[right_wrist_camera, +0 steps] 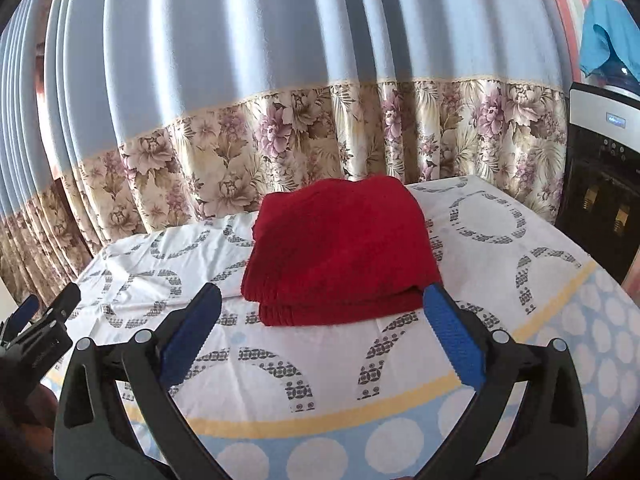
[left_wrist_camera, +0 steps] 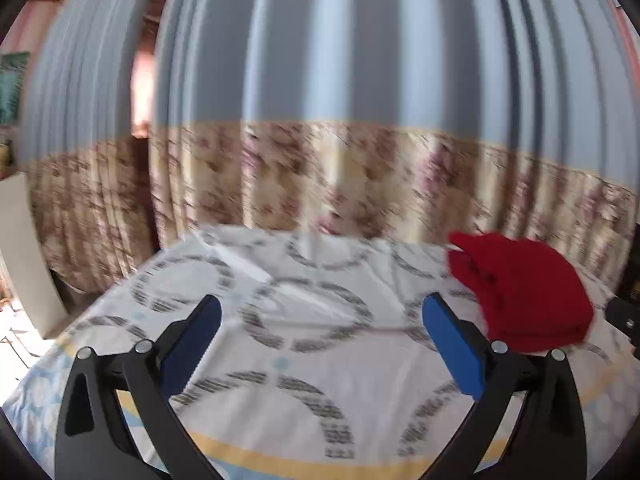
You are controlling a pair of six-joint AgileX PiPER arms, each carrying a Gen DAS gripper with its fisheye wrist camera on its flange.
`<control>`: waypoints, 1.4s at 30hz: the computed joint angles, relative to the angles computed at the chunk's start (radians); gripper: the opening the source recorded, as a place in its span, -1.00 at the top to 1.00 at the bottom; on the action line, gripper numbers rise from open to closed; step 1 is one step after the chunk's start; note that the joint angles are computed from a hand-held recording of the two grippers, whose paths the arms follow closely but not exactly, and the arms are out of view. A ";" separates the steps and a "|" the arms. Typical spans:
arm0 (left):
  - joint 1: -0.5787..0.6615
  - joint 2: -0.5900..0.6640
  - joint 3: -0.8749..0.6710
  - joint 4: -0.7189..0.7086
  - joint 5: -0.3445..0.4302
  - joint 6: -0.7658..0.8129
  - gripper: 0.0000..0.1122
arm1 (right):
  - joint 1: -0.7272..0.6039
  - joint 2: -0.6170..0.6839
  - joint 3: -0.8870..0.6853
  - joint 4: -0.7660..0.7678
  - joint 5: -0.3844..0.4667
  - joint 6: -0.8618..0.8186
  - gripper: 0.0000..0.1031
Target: Fold small clothes
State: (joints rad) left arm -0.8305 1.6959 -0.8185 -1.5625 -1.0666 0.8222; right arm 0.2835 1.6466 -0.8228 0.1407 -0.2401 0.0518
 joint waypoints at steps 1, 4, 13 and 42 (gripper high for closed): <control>-0.005 0.007 0.003 0.005 -0.013 -0.013 -0.79 | 0.006 -0.003 0.004 0.043 0.002 -0.053 -0.94; -0.024 -0.004 0.037 0.047 -0.017 -0.099 -0.79 | 0.025 -0.008 0.026 0.140 -0.036 -0.162 -0.94; -0.046 0.059 0.004 0.096 0.020 -0.092 -0.79 | 0.105 -0.007 0.118 0.277 -0.238 -0.324 -0.94; -0.042 0.014 0.052 0.131 0.001 -0.123 -0.79 | 0.097 0.000 0.126 0.247 -0.296 -0.333 -0.94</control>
